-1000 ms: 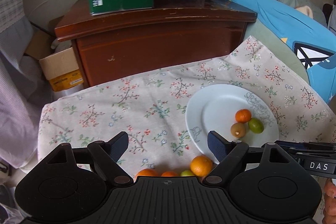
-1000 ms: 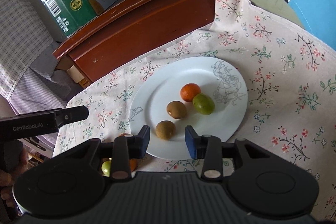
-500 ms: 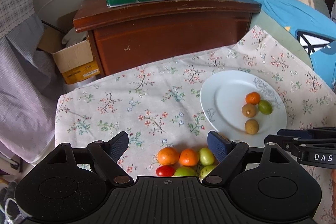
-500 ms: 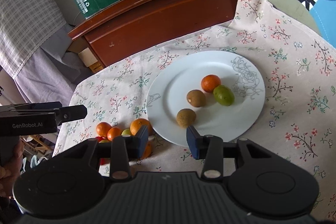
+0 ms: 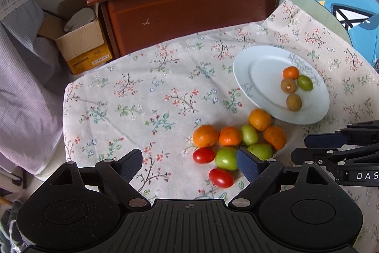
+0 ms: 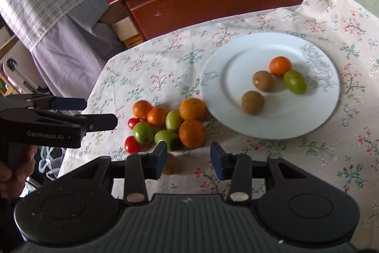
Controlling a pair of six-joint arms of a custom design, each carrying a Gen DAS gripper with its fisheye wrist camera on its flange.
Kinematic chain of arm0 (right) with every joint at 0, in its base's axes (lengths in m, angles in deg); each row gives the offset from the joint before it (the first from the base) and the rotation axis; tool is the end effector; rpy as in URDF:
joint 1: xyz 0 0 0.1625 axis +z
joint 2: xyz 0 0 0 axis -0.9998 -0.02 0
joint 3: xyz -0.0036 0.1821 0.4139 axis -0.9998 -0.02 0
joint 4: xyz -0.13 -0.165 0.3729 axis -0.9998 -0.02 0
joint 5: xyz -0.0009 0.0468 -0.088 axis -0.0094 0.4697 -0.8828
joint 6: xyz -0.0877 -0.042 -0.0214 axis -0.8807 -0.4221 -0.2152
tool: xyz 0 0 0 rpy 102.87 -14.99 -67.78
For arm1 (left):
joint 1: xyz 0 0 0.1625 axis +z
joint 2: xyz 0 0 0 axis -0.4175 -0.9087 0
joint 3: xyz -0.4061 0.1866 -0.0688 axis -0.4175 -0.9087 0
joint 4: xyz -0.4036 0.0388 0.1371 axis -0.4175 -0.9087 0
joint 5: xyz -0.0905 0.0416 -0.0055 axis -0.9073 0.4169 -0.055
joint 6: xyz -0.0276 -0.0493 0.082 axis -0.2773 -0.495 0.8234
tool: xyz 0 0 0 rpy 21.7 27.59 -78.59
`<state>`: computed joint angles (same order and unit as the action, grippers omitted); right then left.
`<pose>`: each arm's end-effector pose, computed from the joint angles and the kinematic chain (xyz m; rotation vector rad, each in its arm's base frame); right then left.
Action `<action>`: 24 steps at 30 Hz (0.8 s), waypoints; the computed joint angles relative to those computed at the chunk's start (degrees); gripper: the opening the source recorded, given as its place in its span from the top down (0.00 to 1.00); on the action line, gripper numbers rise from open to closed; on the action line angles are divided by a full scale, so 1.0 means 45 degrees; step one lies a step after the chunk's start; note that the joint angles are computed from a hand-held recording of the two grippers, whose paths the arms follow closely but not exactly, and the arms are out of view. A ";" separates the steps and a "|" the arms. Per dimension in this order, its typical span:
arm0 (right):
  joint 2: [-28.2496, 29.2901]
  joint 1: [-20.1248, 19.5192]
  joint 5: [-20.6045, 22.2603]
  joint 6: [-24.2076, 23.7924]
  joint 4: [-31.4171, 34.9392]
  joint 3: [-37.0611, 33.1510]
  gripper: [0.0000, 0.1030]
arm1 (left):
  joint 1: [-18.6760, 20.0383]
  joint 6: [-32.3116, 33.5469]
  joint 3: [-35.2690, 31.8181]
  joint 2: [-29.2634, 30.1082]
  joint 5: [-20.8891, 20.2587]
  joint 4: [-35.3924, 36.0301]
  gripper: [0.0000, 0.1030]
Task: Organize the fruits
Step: 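Move both open tools back to the remaining fruit pile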
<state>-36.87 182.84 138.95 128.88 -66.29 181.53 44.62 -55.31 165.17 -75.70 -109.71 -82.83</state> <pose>0.1120 -0.2205 0.2578 0.1478 -2.5911 0.9039 -0.3128 -0.3172 0.1004 1.0343 2.3426 -0.4663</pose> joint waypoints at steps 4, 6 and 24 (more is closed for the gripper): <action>0.0362 0.0080 -0.0260 -0.0241 0.0013 0.0000 0.59 | 0.0064 0.0589 0.0248 -0.0074 -0.0159 -0.0052 0.14; 0.0535 0.0101 -0.0338 -0.0359 0.0005 -0.0011 0.59 | 0.0097 0.0931 0.0387 -0.0071 -0.0265 -0.0167 0.14; 0.1386 0.0063 -0.0046 -0.1039 -0.0508 0.0141 0.73 | 0.0424 0.2659 0.0987 0.0626 -0.1445 -0.2383 0.17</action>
